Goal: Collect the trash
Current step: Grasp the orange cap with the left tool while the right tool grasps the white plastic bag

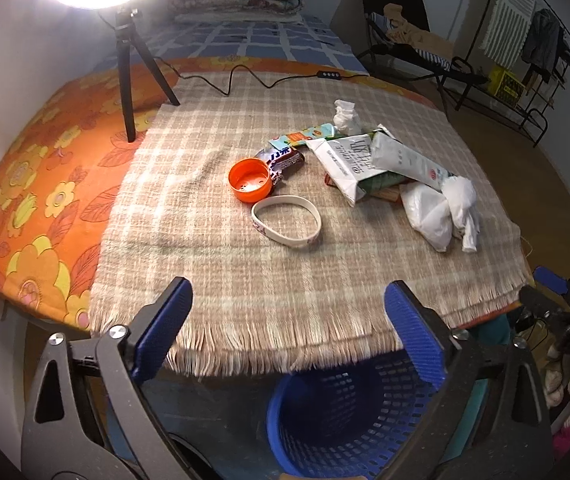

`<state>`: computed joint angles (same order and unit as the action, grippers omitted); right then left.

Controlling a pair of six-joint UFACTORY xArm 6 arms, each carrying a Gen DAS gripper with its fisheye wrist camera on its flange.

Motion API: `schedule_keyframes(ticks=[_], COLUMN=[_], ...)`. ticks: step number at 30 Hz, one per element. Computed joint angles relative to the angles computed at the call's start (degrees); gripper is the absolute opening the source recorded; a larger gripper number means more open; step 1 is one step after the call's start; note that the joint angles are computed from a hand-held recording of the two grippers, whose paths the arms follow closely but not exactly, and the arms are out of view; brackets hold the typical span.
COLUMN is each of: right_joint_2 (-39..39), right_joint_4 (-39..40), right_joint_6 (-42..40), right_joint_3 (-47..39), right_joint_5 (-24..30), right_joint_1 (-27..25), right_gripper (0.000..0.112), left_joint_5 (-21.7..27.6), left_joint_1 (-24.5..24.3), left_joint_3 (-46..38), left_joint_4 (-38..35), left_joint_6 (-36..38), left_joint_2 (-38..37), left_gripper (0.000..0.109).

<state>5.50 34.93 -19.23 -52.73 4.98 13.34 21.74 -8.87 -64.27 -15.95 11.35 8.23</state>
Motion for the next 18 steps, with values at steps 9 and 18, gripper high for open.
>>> schedule_keyframes(ticks=[9,18], right_joint_2=[10.0,19.7], right_joint_4=[3.3,1.7], right_joint_6=[-4.4,-0.7], right_joint_3=[-12.6,-23.5], right_joint_5=[5.0,10.3], right_joint_1=[-1.8,-4.2], right_gripper=[0.094,0.091], left_joint_5=[6.6,15.3], left_joint_1=[2.4,4.6], left_joint_3=[-16.0,-35.7], left_joint_4=[0.1,-0.2], left_joint_6=[-2.1,-7.7], left_joint_2=[13.3,28.8], left_gripper=[0.090,0.078])
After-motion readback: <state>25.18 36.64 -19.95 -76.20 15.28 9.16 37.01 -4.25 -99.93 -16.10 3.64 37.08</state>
